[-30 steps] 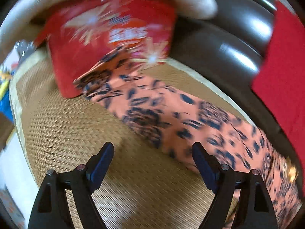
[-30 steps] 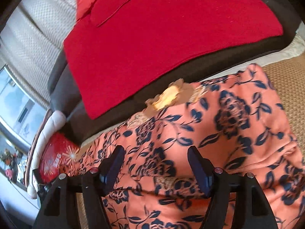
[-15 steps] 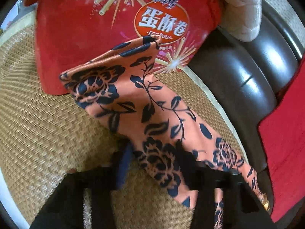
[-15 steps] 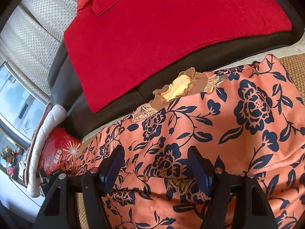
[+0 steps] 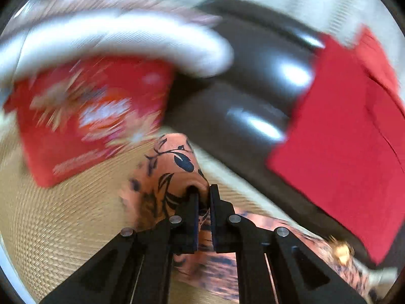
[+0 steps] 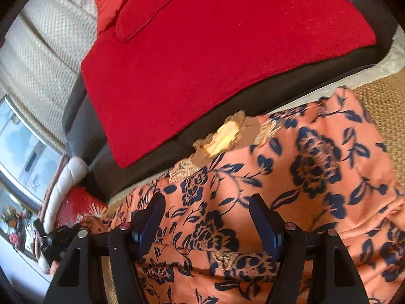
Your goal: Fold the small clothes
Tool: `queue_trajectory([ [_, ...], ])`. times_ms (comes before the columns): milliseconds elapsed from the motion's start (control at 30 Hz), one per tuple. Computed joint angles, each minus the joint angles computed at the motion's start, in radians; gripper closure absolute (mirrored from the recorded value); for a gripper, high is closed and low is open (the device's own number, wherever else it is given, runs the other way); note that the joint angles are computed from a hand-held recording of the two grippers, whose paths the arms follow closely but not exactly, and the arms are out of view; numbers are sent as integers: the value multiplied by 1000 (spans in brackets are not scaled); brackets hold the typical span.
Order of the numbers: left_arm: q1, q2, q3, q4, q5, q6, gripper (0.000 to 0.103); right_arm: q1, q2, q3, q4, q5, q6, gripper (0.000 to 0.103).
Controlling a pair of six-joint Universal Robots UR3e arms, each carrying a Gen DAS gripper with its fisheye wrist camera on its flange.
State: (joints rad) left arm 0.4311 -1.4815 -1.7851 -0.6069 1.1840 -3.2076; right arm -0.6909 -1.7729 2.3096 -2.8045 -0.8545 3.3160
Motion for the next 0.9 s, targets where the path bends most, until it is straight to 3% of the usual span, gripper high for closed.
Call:
queue_trajectory([
  [100, -184, 21, 33, 18, 47, 19, 96, -99, -94, 42, 70, 52, -36, 30],
  [267, -593, -122, 159, 6, 159, 23, 95, -294, -238, 83, 254, 153, -132, 30],
  [333, -730, -196, 237, -88, 186, 20, 93, -373, -282, 92, 325, 197, -165, 30],
  [400, -781, -237, 301, -224, 135, 44, 90, -445, -313, 96, 398, 241, -199, 30],
  [467, -785, -204, 282, -241, 120, 68, 84, -481, -310, 83, 452, 260, -226, 30],
  [500, -759, -159, 240, -207, 124, 77, 69, -484, -301, 70, 479, 258, -243, 30],
  [533, -721, -110, 195, -172, 126, 77, 44, -478, -295, 58, 498, 248, -252, 30],
  [600, -610, 0, 87, -92, 116, 48, 25, -452, -266, 31, 513, 220, -265, 30],
  [700, -444, 56, 50, -99, 117, 24, 25, -384, -236, -3, 514, 191, -279, 30],
  [800, -372, 29, 46, -132, 172, -3, 25, -277, -207, -30, 499, 163, -308, 30],
  [900, -332, -23, 63, -185, 207, 9, 25, -68, -128, -89, 351, 22, -285, 30],
])
